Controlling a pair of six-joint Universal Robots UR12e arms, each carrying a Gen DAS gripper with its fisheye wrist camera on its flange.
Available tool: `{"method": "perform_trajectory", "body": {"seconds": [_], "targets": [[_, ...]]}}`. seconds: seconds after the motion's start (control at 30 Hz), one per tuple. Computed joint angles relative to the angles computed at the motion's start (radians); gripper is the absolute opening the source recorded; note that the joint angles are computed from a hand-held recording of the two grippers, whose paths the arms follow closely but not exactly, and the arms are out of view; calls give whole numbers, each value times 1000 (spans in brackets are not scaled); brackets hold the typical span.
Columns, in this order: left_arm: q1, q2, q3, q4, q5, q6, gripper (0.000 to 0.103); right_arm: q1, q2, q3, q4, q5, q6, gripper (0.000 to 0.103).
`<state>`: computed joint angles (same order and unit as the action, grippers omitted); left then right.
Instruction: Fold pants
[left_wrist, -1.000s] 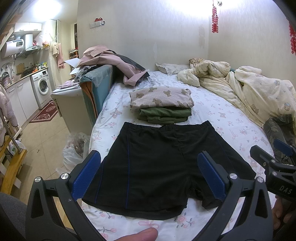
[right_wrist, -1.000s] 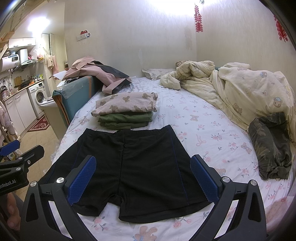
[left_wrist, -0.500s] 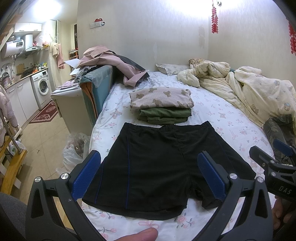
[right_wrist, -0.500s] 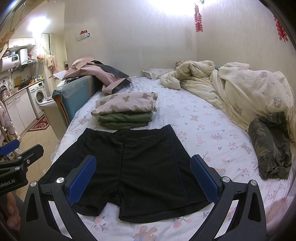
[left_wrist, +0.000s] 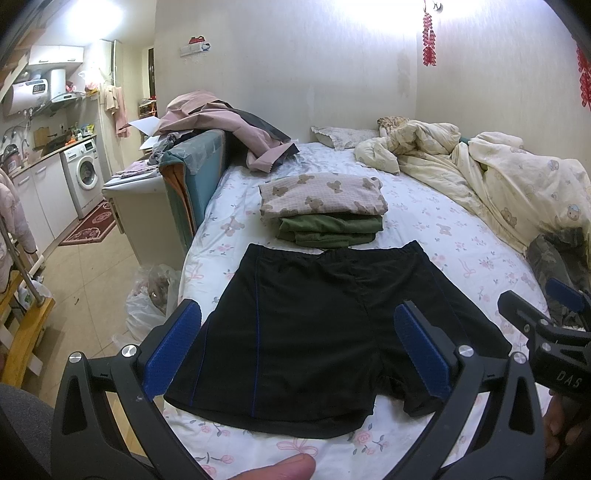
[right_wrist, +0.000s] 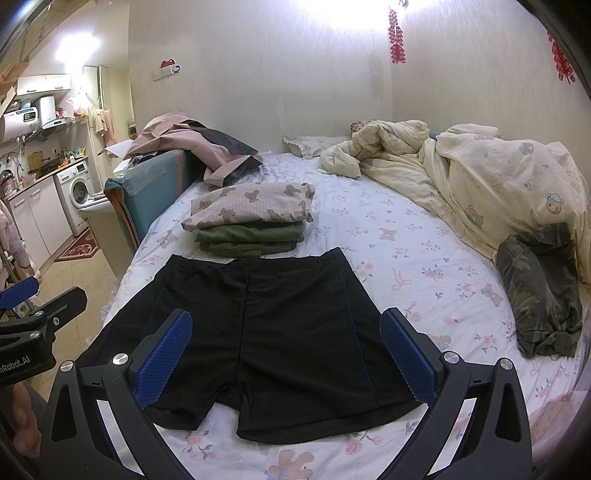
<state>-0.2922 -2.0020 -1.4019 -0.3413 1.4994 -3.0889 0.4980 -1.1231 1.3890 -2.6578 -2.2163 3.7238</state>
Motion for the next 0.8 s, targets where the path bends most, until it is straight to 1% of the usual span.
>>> {"method": "perform_trajectory", "body": {"seconds": [0.1,0.13,0.17,0.2,0.23,0.3,0.33,0.37,0.43,0.47,0.5,0.53,0.6,0.63,0.7,0.8], "targets": [[0,0,0,-3,1,0,103,-1,-2,2,1,7,1,103],[0,1,2,-9,2,1,103,-6,-7,8,-1,33,12,103],[-1,3,5,-19,7,0,103,-21,-12,17,-6,84,37,103],[-1,4,5,-25,12,1,103,-31,-22,35,-7,143,71,103],[0,3,9,-34,17,3,103,-49,-37,58,-5,224,115,103],[1,1,18,-61,20,3,103,-75,-57,98,-9,315,198,103],[1,0,23,-71,23,2,103,-95,-74,133,-4,372,266,103],[0,-2,25,-77,29,2,103,-109,-85,151,5,403,302,103],[-1,-5,32,-93,47,2,103,-149,-114,212,10,481,407,103],[0,-7,38,-110,52,-1,103,-169,-130,246,14,504,470,103],[-2,-8,40,-117,53,-5,103,-182,-141,267,21,512,517,103],[0,-10,46,-137,50,-13,103,-202,-158,302,32,521,589,100],[3,-13,56,-173,34,-30,103,-230,-178,345,35,543,669,95],[4,-14,60,-186,28,-37,103,-249,-186,372,25,566,708,91],[5,-16,68,-207,16,-46,103,-262,-192,389,23,571,722,87],[2,-21,76,-214,16,-43,103,-269,-184,372,75,538,679,86]]}}
